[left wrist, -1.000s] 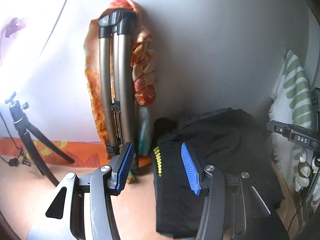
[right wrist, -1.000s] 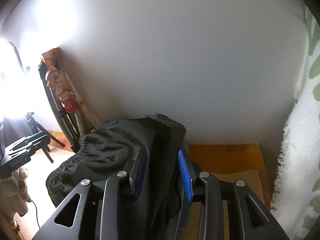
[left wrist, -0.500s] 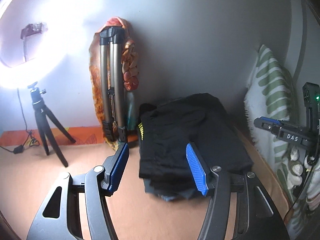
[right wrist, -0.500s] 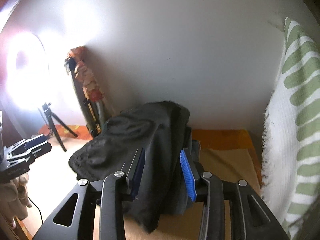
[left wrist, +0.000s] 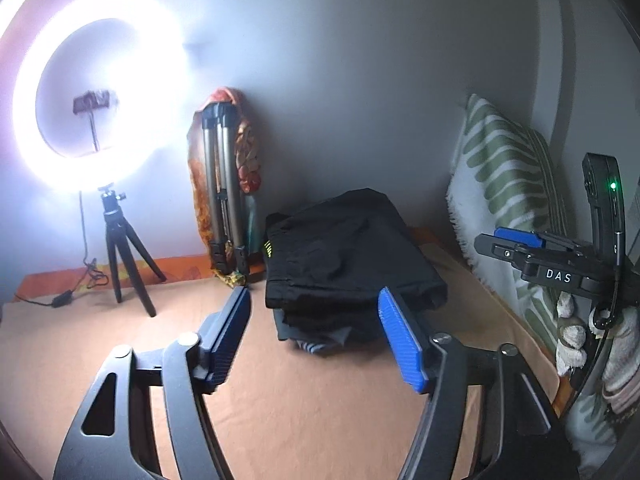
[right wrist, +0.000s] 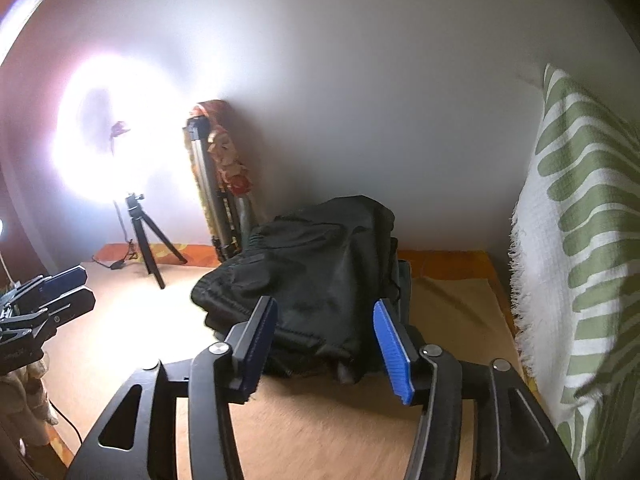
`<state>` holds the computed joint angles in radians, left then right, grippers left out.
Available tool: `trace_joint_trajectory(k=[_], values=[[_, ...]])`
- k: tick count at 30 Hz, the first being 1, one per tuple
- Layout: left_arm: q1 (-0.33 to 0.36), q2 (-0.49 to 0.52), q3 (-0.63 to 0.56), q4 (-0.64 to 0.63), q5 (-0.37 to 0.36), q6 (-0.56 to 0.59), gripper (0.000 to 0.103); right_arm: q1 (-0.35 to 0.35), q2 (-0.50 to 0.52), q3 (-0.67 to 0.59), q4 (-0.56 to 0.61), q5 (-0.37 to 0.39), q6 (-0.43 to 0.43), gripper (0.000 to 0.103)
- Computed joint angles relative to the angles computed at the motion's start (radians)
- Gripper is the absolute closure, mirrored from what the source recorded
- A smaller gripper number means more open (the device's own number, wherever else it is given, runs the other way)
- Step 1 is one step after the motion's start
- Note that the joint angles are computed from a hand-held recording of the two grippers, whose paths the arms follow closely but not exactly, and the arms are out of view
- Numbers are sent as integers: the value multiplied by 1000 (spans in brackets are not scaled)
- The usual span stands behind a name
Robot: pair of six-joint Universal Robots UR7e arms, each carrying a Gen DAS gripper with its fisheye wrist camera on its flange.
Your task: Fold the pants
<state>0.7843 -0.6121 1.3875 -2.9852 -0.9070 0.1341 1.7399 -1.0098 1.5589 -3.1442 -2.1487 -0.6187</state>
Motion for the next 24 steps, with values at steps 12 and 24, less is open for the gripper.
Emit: trace_joint_trajectory(k=[12,24], values=[[-57,-108,229,-118,66,2,21,61,-40,191,-179,4,-25,29],[-53,-186,398,-145,114,-81,21,77,-6,316,-401,1,-13,14]])
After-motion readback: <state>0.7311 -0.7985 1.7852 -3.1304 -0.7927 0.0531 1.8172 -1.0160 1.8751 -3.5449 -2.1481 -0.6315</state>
